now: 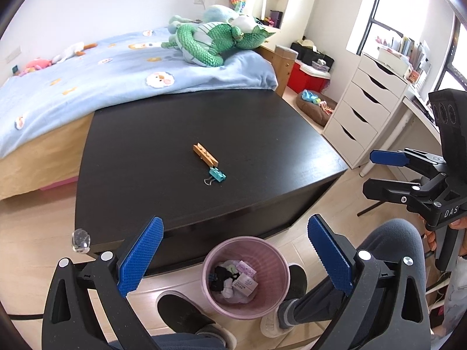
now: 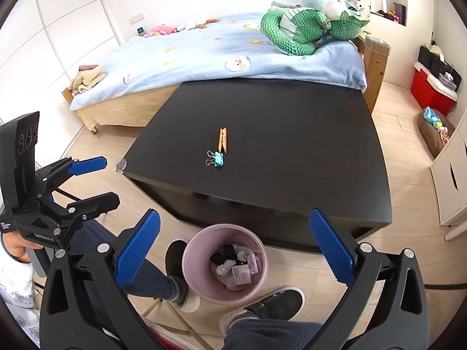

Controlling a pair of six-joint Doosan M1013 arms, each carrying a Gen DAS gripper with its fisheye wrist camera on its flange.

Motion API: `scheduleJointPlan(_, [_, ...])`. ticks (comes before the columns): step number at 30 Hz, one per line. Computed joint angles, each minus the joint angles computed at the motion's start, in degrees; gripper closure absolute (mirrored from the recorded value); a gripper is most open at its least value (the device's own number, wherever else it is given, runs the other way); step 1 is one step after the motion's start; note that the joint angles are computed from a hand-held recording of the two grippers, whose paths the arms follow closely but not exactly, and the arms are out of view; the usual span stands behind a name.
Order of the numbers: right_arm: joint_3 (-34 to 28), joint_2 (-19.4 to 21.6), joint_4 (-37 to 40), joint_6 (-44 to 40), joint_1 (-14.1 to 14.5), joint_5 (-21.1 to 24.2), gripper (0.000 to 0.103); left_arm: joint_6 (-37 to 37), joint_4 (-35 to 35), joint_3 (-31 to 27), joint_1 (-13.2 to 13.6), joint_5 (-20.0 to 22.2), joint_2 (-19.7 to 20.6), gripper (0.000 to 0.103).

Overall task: Collect trash
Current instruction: 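Move the right tool to the wooden clothespin and close on it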

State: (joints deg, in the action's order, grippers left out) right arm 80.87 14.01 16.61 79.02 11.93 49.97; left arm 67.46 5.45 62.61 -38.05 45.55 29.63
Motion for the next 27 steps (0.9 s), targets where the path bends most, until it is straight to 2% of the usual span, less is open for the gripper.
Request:
scheduleJointPlan(5, [-3.6,2.4,0.0,-0.1,0.2,1.3,0.003,-1.3,2.0,-0.8,0.4,0.3,0.3,0.008])
scheduleJointPlan(11, [-10.5,7.0,-1.3,0.1,0.9,5.2,0.003,-2.3,2.4,-1.8,0.9,0.7,0.8,0.008])
scheduleJointPlan(18, [-20.2,13.6,-4.6,1.8,2.2,11.8,0.003,-2.6,2.6,-2.4,1.3,1.3,1.2,0.008])
scheduleJointPlan(27, [-35.3,24.7,-7.8,5.7,3.4,24.5,0.003,-2.9,2.4,-3.3,1.6,1.9,1.9,0.008])
